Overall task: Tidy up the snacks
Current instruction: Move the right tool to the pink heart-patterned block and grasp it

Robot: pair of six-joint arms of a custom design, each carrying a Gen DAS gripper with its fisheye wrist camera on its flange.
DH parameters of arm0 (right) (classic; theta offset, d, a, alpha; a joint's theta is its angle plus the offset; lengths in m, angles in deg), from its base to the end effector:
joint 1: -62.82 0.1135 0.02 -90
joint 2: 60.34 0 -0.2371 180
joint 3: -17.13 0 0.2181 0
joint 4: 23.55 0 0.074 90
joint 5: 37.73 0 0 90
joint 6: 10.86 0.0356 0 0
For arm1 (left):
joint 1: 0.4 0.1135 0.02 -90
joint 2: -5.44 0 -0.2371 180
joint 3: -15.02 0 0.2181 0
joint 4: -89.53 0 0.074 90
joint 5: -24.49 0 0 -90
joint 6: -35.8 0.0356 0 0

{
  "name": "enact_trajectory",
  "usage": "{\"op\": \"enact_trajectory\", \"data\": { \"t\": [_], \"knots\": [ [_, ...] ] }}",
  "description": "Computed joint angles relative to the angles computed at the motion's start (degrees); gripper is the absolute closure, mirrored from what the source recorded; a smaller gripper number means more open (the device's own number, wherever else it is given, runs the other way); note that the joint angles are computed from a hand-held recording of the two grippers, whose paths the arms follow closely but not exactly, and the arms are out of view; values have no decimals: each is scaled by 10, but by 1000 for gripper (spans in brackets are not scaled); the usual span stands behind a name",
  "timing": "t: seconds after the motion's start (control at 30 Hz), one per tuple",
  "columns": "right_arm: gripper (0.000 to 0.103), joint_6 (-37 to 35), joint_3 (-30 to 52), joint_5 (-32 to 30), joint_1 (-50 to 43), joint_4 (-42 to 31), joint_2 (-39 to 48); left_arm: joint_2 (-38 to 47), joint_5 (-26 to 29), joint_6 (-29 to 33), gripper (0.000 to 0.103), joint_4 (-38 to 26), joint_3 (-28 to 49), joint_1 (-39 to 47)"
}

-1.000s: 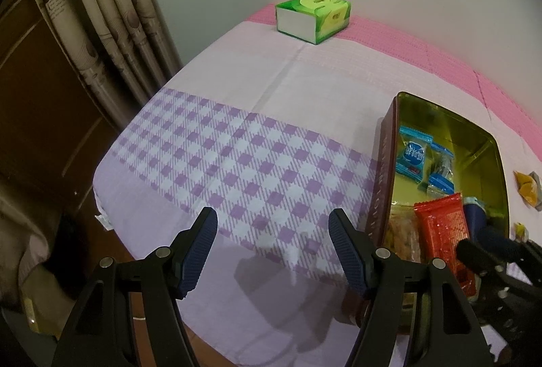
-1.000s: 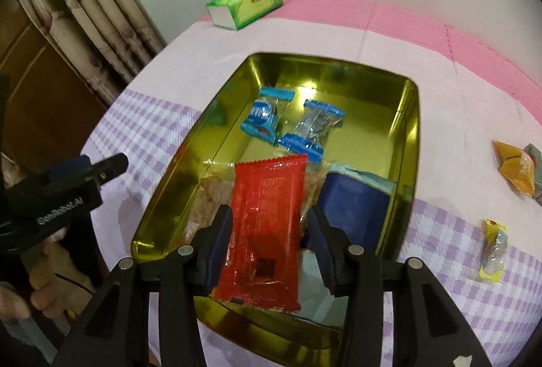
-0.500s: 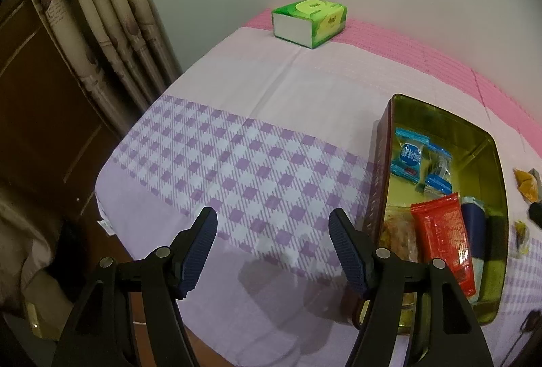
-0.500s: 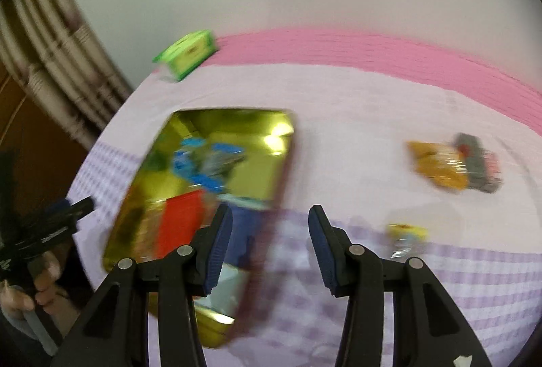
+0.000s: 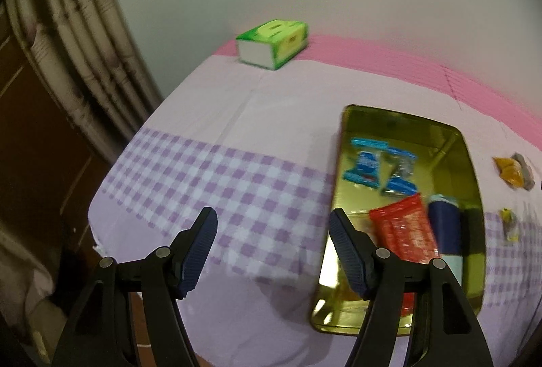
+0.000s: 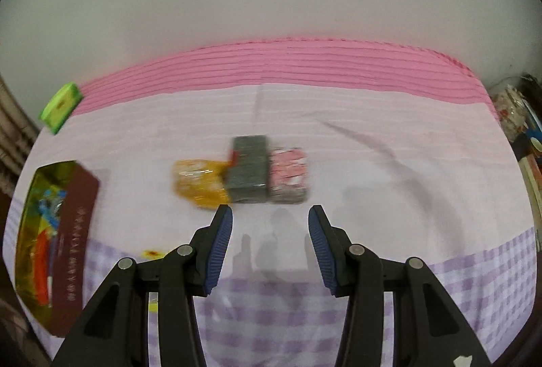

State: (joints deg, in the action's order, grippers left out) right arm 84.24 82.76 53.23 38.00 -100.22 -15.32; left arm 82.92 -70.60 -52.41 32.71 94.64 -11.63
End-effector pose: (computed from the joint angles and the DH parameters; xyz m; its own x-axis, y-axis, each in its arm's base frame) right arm 0.1066 -0.0500 0.2671 -0.7119 0.4272 -0.5573 0.4934 0.8690 0.0358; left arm 0.2457 -0.0456 0.2638 -0.7954 0.1897 -0.5756 0.1686 0.9815 0.0904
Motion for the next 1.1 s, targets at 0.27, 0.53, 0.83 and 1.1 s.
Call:
{"op": "enact_trajectory", "data": {
  "t": [0.27, 0.53, 0.83, 1.1],
  "knots": [
    [58, -45, -25, -44, -65, 68, 49, 29, -8, -39, 34, -41, 59, -111],
    [57, -65, -54, -65, -89, 133, 95, 95, -18, -66, 34, -63, 136, -222],
    [56, -132, -57, -118, -135, 162, 118, 189, -27, -119, 34, -101, 240, -320],
    [64, -182, -72, -182, -174, 185, 153, 266, -48, -208, 34, -120, 309, -409]
  ]
}}
